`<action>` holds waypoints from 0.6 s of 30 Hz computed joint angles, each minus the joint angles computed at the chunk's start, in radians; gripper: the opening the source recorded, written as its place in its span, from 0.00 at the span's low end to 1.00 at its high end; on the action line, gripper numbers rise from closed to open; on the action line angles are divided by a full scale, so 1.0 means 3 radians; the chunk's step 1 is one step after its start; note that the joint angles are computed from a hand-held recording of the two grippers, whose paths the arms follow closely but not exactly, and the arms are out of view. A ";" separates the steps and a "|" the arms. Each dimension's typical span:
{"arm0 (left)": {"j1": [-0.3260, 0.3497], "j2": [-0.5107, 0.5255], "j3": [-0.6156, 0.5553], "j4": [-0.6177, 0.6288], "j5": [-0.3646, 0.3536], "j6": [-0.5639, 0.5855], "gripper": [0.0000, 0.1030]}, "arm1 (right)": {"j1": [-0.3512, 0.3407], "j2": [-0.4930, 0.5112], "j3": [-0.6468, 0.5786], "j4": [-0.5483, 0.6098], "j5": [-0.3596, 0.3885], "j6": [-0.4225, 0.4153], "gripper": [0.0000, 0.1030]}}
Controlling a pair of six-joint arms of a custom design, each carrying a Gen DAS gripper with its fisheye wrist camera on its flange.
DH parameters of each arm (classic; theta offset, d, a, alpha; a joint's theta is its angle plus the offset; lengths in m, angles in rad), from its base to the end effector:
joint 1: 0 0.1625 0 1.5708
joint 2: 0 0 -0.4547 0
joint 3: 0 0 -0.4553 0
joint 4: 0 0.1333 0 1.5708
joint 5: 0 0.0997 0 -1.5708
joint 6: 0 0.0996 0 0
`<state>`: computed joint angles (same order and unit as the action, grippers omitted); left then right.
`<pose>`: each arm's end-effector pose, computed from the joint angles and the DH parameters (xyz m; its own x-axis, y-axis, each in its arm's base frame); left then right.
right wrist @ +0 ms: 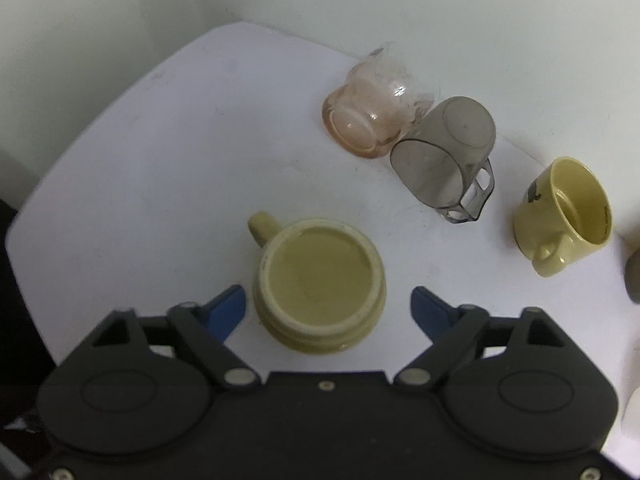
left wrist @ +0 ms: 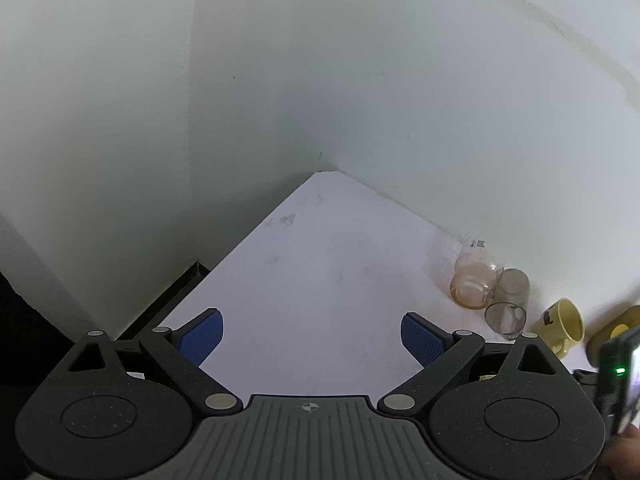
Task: Flip cup upright
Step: 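Lower the upright khaki cup onto the table with the right gripper and open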
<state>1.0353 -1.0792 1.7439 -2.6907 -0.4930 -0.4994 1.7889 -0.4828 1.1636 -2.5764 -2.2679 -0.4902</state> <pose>-0.1586 -0.7004 0.2840 -0.7503 -0.4503 -0.4840 0.1128 0.6342 -0.7649 0.2571 -0.8396 0.0465 -0.6030 -0.4055 0.6870 -0.5542 0.8324 0.0049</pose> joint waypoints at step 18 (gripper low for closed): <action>-0.0113 0.0081 -0.0041 0.0022 -0.0112 0.0189 0.93 | -0.0106 0.0046 -0.0172 -0.0429 0.0067 -0.0884 0.73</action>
<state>1.0014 -1.0549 1.7316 -2.6840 -0.5265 -0.4427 1.7570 -0.4689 1.1121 -2.7052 -2.2477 -0.7555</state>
